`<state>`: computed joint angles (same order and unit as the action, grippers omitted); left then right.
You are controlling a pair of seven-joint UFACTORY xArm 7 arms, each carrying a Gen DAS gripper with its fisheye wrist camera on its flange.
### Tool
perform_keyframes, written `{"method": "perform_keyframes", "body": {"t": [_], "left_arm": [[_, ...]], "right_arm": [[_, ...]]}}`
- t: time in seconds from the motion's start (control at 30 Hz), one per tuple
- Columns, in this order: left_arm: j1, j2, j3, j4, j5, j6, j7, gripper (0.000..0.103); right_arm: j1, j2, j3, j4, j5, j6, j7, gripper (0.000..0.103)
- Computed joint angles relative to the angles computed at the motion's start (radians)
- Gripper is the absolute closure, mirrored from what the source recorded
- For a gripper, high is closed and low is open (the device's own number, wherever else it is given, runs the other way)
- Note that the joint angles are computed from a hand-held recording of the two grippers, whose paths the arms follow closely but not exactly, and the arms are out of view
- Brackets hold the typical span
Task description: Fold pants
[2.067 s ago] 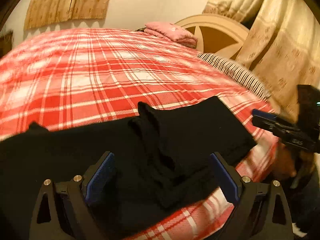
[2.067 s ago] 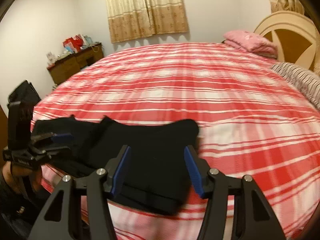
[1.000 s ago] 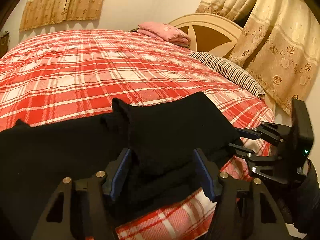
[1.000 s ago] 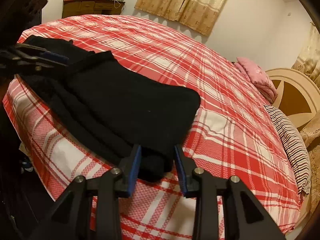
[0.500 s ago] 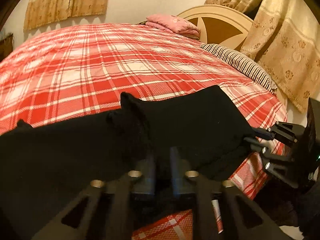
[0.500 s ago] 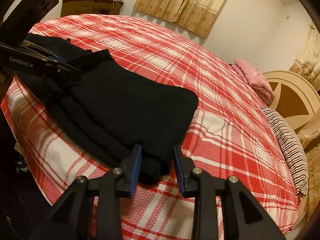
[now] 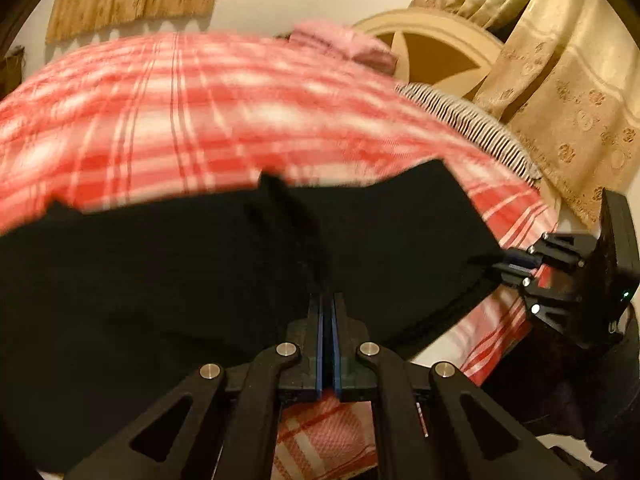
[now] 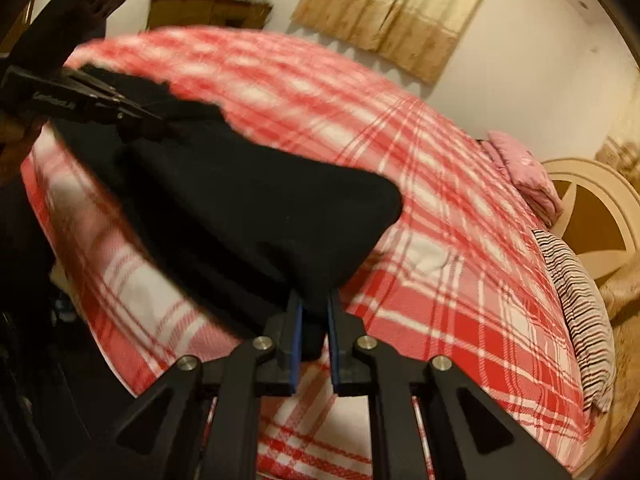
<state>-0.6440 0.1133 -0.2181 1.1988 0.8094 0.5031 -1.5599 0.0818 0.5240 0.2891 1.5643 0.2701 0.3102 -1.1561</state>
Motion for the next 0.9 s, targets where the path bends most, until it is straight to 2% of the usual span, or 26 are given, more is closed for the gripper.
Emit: {"method": "perform_keyframes", "body": {"t": [0.07,0.13,0.17,0.2,0.23,0.4,0.53,0.63,0.67,0.7,0.77,0.83,0.9], "left_arm": [[-0.004,0.002,0.003,-0.008,0.016,-0.012,-0.03,0.1],[-0.007,-0.007,0.003,-0.006,0.033,0.009,-0.041,0.099],[-0.005,-0.012,-0.002,-0.005,0.021,0.02,-0.022,0.099],[-0.007,-0.02,-0.006,-0.005,0.03,0.036,-0.023,0.099],[-0.013,-0.032,-0.012,-0.006,0.047,0.061,-0.032,0.099],[-0.015,-0.086,-0.052,-0.03,0.105,0.165,-0.085,0.099],[-0.001,-0.071,-0.066,-0.009,0.034,0.253,-0.038,0.099],[0.003,-0.098,-0.067,-0.037,0.077,0.233,-0.097,0.099],[0.006,-0.102,-0.071,-0.037,0.096,0.234,-0.114,0.099],[0.008,-0.106,-0.074,-0.035,0.124,0.231,-0.131,0.099],[0.015,-0.097,-0.076,-0.017,0.161,0.206,-0.142,0.099],[0.019,-0.071,-0.072,0.022,0.187,0.167,-0.122,0.099],[0.016,-0.029,-0.061,0.077,0.211,0.138,-0.09,0.099]], "right_arm": [[0.04,0.013,-0.05,0.0,-0.055,0.005,0.019,0.089],[0.03,0.009,-0.042,-0.011,-0.065,0.0,0.006,0.086],[0.017,0.012,-0.03,0.007,-0.056,0.027,0.005,0.079],[0.0,0.008,-0.017,0.016,-0.036,0.056,-0.003,0.073],[-0.022,0.01,-0.001,0.04,-0.008,0.097,-0.011,0.062],[-0.081,0.035,0.029,0.17,0.166,0.26,0.0,0.057],[-0.065,0.071,0.044,0.232,0.292,0.307,0.029,0.053],[0.001,0.08,-0.009,0.261,0.237,0.411,0.031,0.053],[0.004,0.061,0.0,0.229,0.161,0.448,0.014,0.051],[-0.005,0.033,0.013,0.183,0.127,0.444,-0.028,0.051],[0.042,-0.042,-0.036,0.067,0.151,0.365,-0.13,0.051],[0.029,-0.031,-0.019,0.091,0.183,0.395,-0.102,0.051],[0.028,-0.001,-0.017,0.141,0.24,0.382,-0.067,0.048]]}}
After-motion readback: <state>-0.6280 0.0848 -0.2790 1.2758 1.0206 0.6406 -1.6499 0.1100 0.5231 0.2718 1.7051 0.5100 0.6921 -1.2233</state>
